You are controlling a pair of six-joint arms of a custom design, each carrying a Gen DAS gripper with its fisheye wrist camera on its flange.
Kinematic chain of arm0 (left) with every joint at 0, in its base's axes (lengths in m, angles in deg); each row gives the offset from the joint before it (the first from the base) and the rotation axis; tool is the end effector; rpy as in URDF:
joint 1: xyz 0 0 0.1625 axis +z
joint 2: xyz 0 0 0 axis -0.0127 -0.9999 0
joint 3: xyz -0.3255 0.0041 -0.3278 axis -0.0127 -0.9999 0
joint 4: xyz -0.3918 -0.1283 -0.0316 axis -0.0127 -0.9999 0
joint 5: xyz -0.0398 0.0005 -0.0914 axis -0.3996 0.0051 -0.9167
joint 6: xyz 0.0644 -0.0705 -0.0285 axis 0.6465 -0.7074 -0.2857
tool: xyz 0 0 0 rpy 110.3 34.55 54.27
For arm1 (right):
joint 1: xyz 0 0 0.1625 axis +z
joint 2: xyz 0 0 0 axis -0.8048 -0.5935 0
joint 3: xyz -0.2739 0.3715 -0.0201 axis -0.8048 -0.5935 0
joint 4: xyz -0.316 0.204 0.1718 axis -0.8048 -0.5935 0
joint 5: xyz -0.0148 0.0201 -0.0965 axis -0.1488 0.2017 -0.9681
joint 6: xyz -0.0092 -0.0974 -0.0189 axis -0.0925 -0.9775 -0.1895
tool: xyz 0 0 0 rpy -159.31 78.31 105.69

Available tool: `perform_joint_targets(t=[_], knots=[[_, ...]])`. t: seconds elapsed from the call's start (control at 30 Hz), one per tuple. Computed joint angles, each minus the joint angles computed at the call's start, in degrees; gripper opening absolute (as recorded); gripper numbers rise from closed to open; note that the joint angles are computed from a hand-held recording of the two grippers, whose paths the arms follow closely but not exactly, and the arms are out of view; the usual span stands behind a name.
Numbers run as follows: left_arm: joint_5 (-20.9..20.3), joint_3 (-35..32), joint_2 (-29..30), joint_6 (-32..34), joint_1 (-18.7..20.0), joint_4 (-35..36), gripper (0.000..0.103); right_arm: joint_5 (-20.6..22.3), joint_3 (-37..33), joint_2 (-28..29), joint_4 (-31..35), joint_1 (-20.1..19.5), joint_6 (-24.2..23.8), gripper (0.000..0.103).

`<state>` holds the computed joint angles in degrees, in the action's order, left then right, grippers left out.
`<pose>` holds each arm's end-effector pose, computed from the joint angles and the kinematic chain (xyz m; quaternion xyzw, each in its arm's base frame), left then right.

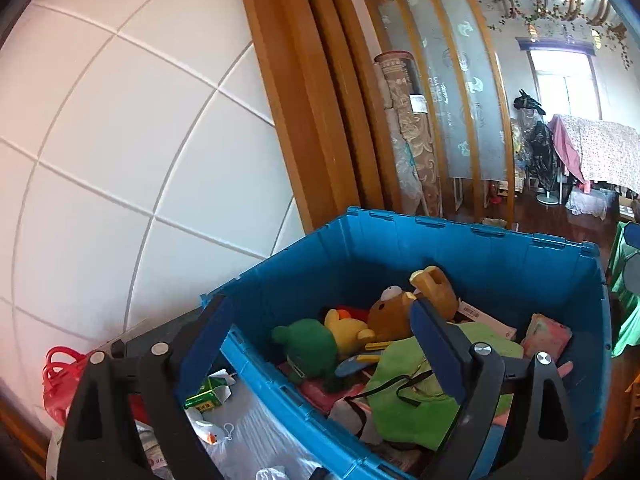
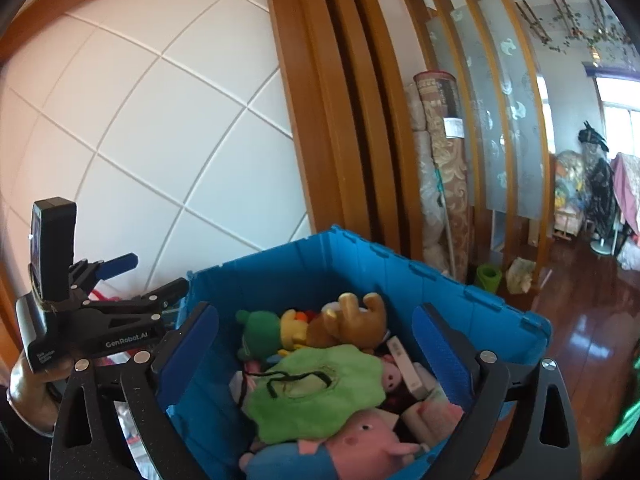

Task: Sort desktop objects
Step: 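Carry the black roll and pink pack over the blue crate and open both tools, then move both tools back down to the bed toward the white box and black roll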

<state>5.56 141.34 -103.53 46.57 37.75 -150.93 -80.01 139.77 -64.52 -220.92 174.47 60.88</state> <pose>-0.3900 -0.5566 0.3200 0.4084 0.7444 -0.4364 0.2977 0.3574 -0.4608 0.3417 0.1823 -0.7735 0.5578 0.2394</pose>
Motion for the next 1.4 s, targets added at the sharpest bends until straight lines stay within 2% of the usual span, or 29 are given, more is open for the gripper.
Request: perform_joint_targets(t=[0.23,0.4,0.5,0.67,0.9,0.97,1.03,1.13,1.27,1.4], knots=[[5.01,9.17,-7.61,1.65,0.89,-8.33,0.091,6.94,2.95,0.07,0.17,0.39,1.38,0.103],[9.34,15.42,-13.98,5.27,1.07,-13.67,0.091,8.4,2.39,2.85,1.02,1.74,1.62,0.103],[10.42,18.2,-18.31,6.35,1.93,-15.34,0.091,8.08,1.28,5.18,2.6,2.95,2.68,0.103],[13.05,22.01,-25.7,9.14,4.64,-14.68,0.092,6.06,-1.41,11.12,3.84,5.51,3.87,0.103],[13.82,26.24,-36.99,8.54,11.86,-3.64,0.092,3.08,-6.06,20.04,9.0,8.31,9.26,0.103],[12.51,27.32,-39.38,8.26,14.97,-0.15,0.092,2.03,-7.34,22.3,11.2,8.72,11.23,0.103],[11.29,28.14,-41.55,6.98,18.12,3.97,0.092,1.54,-8.71,23.93,16.44,8.68,14.87,0.103],[7.81,28.21,-42.52,6.38,22.69,6.3,0.092,0.68,-10.08,26.68,20.01,8.63,17.4,0.102],[0.43,25.86,-40.37,6.3,28.62,9.02,0.092,0.98,-11.22,29.4,23.35,7.45,20.16,0.102],[-4.48,24.1,-35.58,9.9,32.7,7.35,0.092,-0.81,-12.76,32.0,24.42,5.3,20.87,0.099]])
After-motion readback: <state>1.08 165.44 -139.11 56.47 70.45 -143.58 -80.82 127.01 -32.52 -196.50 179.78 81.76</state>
